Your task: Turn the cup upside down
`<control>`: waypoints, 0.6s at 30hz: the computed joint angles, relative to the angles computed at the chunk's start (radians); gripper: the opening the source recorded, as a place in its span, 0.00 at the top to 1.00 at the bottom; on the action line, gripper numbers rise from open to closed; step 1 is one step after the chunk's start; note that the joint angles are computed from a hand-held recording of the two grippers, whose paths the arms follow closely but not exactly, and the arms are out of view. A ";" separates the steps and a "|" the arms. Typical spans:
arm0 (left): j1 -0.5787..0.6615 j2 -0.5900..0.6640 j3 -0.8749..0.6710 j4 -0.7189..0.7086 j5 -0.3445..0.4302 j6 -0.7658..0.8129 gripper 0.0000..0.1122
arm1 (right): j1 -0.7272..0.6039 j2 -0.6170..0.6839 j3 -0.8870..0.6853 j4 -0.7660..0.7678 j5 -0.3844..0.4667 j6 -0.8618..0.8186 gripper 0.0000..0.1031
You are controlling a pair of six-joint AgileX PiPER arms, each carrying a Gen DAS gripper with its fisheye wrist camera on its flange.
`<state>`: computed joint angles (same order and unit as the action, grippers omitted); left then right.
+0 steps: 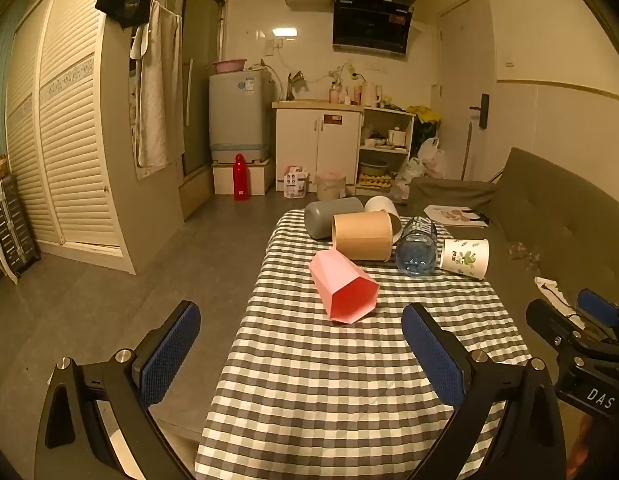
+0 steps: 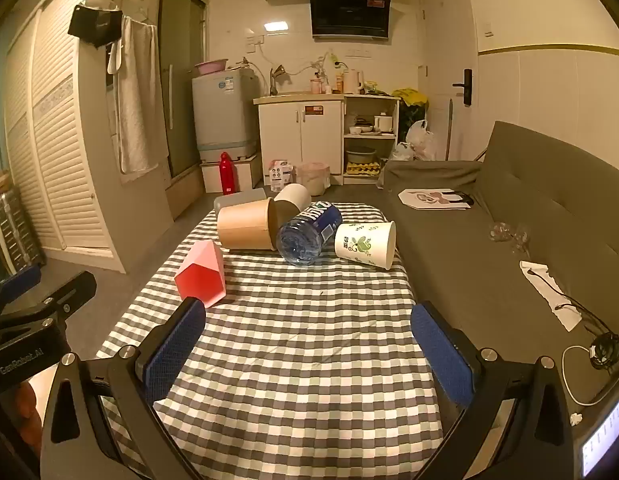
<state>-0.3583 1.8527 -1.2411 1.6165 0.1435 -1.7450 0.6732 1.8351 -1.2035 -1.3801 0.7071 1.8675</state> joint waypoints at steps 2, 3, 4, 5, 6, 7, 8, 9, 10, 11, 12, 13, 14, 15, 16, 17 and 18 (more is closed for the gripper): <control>-0.001 0.000 0.002 0.034 0.002 -0.028 0.08 | 0.000 -0.001 0.000 0.002 -0.001 -0.001 0.00; -0.002 0.000 0.002 0.048 0.003 -0.039 0.08 | 0.000 -0.002 0.000 0.002 -0.001 -0.001 0.00; -0.002 0.000 0.004 0.070 0.003 -0.058 0.08 | 0.000 -0.001 -0.001 0.007 -0.001 -0.007 0.00; -0.002 0.000 0.004 0.079 0.003 -0.065 0.08 | 0.001 -0.001 -0.001 0.007 0.000 -0.007 0.00; -0.001 0.000 0.004 0.091 0.002 -0.075 0.08 | 0.001 -0.001 -0.001 0.007 0.000 -0.007 0.00; -0.009 0.003 0.009 0.111 0.012 -0.102 0.08 | 0.001 -0.002 -0.002 0.009 0.000 -0.009 0.00; -0.010 0.004 0.010 0.117 0.014 -0.107 0.08 | 0.001 -0.001 -0.002 0.011 0.001 -0.011 0.00; -0.012 0.000 0.009 0.094 0.018 -0.081 0.08 | 0.001 -0.001 -0.002 0.012 0.001 -0.012 0.00; -0.013 0.000 0.010 0.088 0.020 -0.077 0.08 | 0.002 -0.001 -0.002 0.011 0.001 -0.012 0.00; -0.013 0.000 0.010 0.081 0.021 -0.071 0.08 | 0.002 0.000 -0.002 0.011 0.002 -0.011 0.00; -0.014 -0.001 0.011 0.079 0.021 -0.071 0.08 | 0.002 0.000 -0.002 0.010 0.002 -0.010 0.00; -0.015 -0.002 0.013 0.090 0.022 -0.083 0.08 | 0.002 0.000 -0.002 0.011 0.001 -0.010 0.00; -0.016 -0.001 0.017 0.116 0.024 -0.106 0.08 | 0.002 0.000 -0.002 0.010 0.002 -0.010 0.00; -0.013 -0.001 0.014 0.103 0.019 -0.089 0.08 | 0.003 0.001 -0.002 0.010 0.002 -0.010 0.00; -0.014 -0.001 0.014 0.095 0.020 -0.082 0.08 | 0.003 0.001 -0.002 0.011 0.002 -0.010 0.00; -0.014 -0.001 0.014 0.095 0.020 -0.081 0.08 | 0.003 0.001 -0.002 0.011 0.003 -0.010 0.00; -0.013 -0.002 0.014 0.085 0.018 -0.072 0.08 | 0.003 0.001 -0.002 0.011 0.004 -0.010 0.00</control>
<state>-0.3716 1.8507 -1.2273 1.7014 0.1615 -1.8167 0.6766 1.8366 -1.2050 -1.3688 0.7108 1.8572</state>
